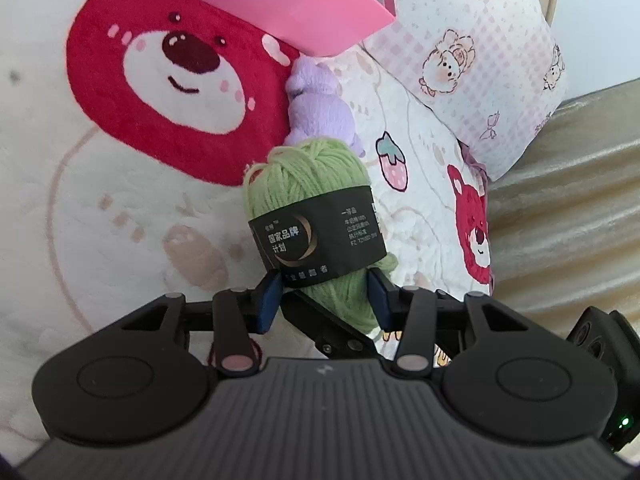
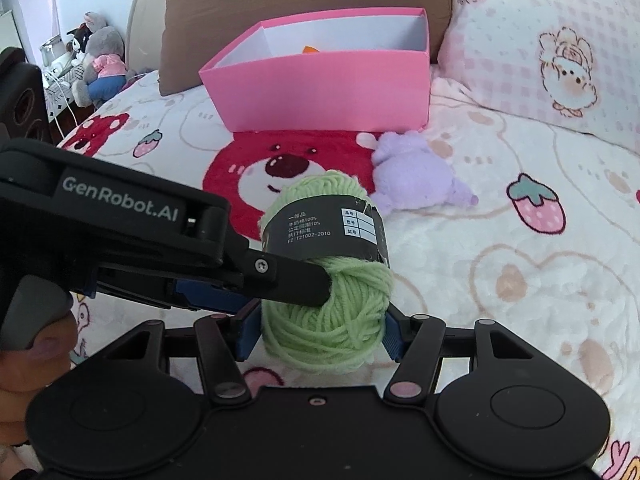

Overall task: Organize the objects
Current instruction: 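Close the left gripper on the green yarn ball, then lift the yarn ball with the left gripper over the pink box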

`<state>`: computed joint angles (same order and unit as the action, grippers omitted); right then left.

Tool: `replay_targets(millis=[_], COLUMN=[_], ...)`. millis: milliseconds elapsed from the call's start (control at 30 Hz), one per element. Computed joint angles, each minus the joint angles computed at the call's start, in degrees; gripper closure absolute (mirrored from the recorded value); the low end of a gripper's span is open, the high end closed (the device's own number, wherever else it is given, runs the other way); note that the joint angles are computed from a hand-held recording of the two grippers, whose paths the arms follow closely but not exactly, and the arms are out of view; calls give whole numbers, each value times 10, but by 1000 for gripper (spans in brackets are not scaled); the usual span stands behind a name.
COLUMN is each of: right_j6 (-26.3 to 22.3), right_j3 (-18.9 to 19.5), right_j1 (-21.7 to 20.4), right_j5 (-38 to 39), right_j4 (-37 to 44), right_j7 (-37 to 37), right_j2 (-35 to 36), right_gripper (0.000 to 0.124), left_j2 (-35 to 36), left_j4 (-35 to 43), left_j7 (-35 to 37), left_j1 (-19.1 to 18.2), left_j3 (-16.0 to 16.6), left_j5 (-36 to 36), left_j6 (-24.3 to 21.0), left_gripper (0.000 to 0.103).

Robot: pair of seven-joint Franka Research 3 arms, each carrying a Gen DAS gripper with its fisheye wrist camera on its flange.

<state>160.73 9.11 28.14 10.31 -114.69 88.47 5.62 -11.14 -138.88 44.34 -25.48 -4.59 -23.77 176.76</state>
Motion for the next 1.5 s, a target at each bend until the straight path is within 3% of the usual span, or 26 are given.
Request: replay_targets(millis=[300, 500, 633, 867, 1067, 1367, 1500], right_j6=[-9, -3, 13, 43, 43, 26, 54], right_j3=[4, 13, 12, -13, -21, -27, -41], right_j1=[12, 22, 29, 56, 62, 63, 74], right_j5=[-26, -10, -16, -193, -269, -302, -331], right_j4=[20, 32, 39, 47, 58, 107, 110], right_j7=[10, -8, 3, 131, 180, 196, 247], right_j2=[5, 1, -2, 0, 4, 26, 27], right_gripper=[59, 59, 60, 69, 69, 69, 69], left_j2=[-47, -100, -131, -157, -153, -142, -150], left_j4=[-32, -42, -52, -59, -54, -26, -16], left_j7=[-56, -160, -188, -226, -254, -256, -240], left_j1=[34, 130, 128, 143, 153, 165, 170], left_j3=[-19, -81, -71, -77, -82, -79, -77], left_j5=[57, 187, 224, 277, 311, 344, 360], left_j6=[-11, -35, -44, -41, -37, -41, -49], left_gripper=[58, 58, 58, 58, 58, 58, 58])
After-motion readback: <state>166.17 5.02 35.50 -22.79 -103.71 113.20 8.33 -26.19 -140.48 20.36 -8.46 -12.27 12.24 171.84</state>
